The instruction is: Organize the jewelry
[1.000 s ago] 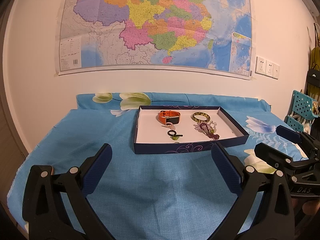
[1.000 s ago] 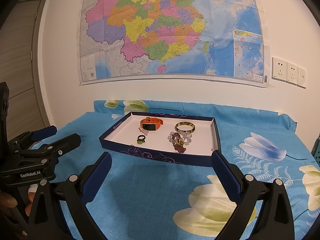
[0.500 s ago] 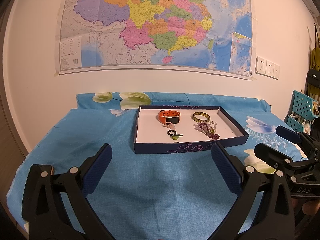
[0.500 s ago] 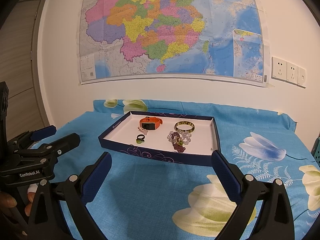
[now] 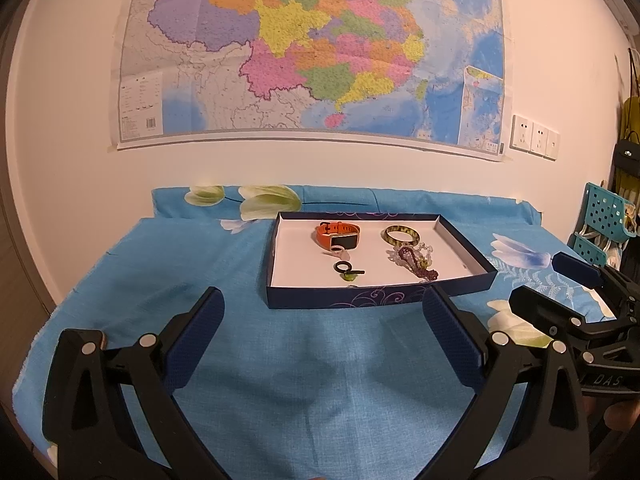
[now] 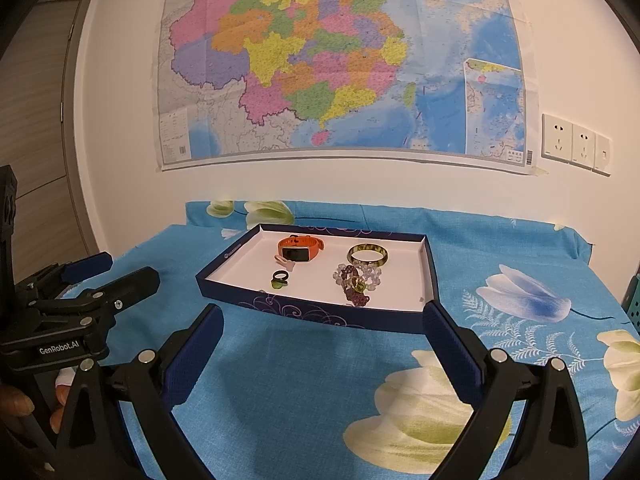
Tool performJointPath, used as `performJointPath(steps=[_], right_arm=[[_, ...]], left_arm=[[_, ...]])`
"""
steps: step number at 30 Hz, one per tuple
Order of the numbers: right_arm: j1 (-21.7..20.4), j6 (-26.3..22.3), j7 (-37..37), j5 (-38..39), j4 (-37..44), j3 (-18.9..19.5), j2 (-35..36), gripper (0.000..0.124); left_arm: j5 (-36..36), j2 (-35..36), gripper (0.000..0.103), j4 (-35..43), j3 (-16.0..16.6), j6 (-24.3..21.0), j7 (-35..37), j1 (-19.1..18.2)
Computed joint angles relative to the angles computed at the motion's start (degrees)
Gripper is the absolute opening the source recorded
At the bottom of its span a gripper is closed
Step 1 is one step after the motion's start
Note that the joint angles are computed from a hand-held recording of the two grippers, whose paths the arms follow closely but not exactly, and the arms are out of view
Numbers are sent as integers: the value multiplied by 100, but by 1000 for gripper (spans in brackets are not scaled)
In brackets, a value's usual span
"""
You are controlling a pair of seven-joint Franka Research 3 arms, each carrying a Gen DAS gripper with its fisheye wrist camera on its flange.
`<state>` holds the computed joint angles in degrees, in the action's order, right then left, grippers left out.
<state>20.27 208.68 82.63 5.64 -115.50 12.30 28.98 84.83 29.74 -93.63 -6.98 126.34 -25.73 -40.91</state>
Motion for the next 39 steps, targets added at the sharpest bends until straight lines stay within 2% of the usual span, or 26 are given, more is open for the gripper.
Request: performJointPath(steps=[20,30,39], right_arm=[[13,128,34,-10,-52,-17,-12,96],[-224,208,374,-359,-71,132,28,96],[-79,378,223,-385,-166,22,-30,96]], left_arm=[[119,-20,98,-23,9,-51,-121,-30],[298,-29,98,-78,-8,-144,-302,-57],[381,-31,98,-108,-26,-241,-346,-90]])
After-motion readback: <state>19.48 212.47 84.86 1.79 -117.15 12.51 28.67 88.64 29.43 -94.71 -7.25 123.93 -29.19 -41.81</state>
